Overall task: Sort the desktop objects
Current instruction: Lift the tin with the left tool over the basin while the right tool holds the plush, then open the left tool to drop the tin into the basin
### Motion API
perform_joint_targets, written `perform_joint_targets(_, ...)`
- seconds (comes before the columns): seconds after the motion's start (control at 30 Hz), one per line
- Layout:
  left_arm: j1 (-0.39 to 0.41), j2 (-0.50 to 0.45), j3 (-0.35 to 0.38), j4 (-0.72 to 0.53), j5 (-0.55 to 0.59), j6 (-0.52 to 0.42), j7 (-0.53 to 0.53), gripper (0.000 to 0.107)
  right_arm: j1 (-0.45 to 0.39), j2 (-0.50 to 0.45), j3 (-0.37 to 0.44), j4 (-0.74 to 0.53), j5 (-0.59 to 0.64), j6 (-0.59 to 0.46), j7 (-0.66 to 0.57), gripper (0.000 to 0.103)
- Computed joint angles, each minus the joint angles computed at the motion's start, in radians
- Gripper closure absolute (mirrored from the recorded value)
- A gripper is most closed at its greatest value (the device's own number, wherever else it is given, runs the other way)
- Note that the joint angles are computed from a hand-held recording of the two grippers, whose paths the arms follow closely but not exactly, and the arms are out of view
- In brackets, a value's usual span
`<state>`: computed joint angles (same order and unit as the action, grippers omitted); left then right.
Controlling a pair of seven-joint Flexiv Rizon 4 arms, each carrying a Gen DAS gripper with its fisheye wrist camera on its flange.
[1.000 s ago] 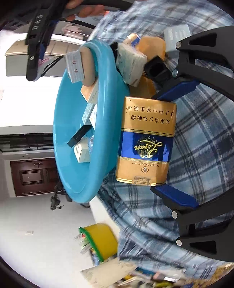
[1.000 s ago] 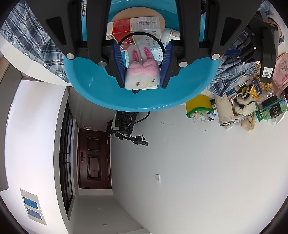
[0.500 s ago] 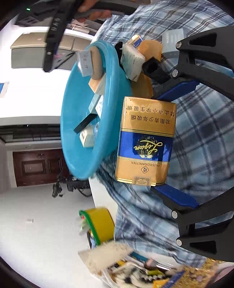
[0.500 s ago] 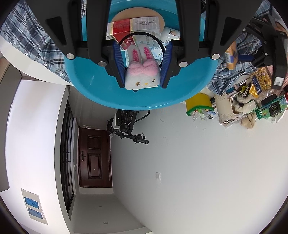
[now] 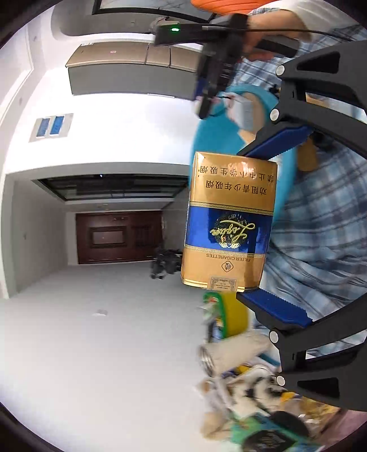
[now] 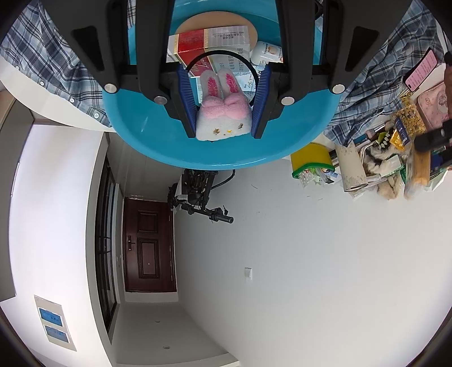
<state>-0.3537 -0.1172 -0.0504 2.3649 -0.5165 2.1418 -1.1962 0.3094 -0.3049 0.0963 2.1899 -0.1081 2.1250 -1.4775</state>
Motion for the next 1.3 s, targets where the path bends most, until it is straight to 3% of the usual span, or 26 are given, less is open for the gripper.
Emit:
perform_joint_targets(0.1, 0.02, -0.028, -0.015, -0.066, 0.063, -0.034, -0.041, 0.017, 0.004, 0.001, -0.002, 0.001, 0.009, 0.003, -0.004, 0.066)
perform_joint_targets(0.2, -0.051, -0.084, 0.004, -0.136, -0.045, -0.029, 0.044, 0.017, 0.005, 0.001, -0.002, 0.004, 0.014, 0.009, -0.005, 0.066)
perform_joint_targets(0.3, -0.044, -0.121, 0.003, -0.198, -0.038, -0.073, 0.024, 0.017, -0.016, 0.002, 0.009, 0.012, -0.003, 0.013, 0.011, 0.066)
perform_joint_targets(0.47, -0.17, -0.235, 0.073, -0.286, -0.218, -0.04, 0.137, 0.017, -0.041, -0.004, 0.013, 0.018, -0.03, 0.005, 0.036, 0.066)
perform_joint_targets(0.63, -0.105, -0.303, 0.025, -0.289, -0.129, -0.046, 0.049, 0.017, -0.032, 0.0, 0.004, 0.029, -0.017, 0.026, 0.03, 0.066)
perform_joint_targets(1.0, -0.156, -0.345, 0.079, -0.298, -0.133, -0.051, 0.056, 0.017, 0.031, 0.004, -0.014, 0.034, 0.062, 0.035, -0.038, 0.066)
perform_joint_targets(1.3, -0.115, -0.34, 0.06, -0.28, -0.086, -0.048, 0.011, 0.017, 0.043, 0.0, -0.014, 0.032, 0.084, 0.039, -0.064, 0.066)
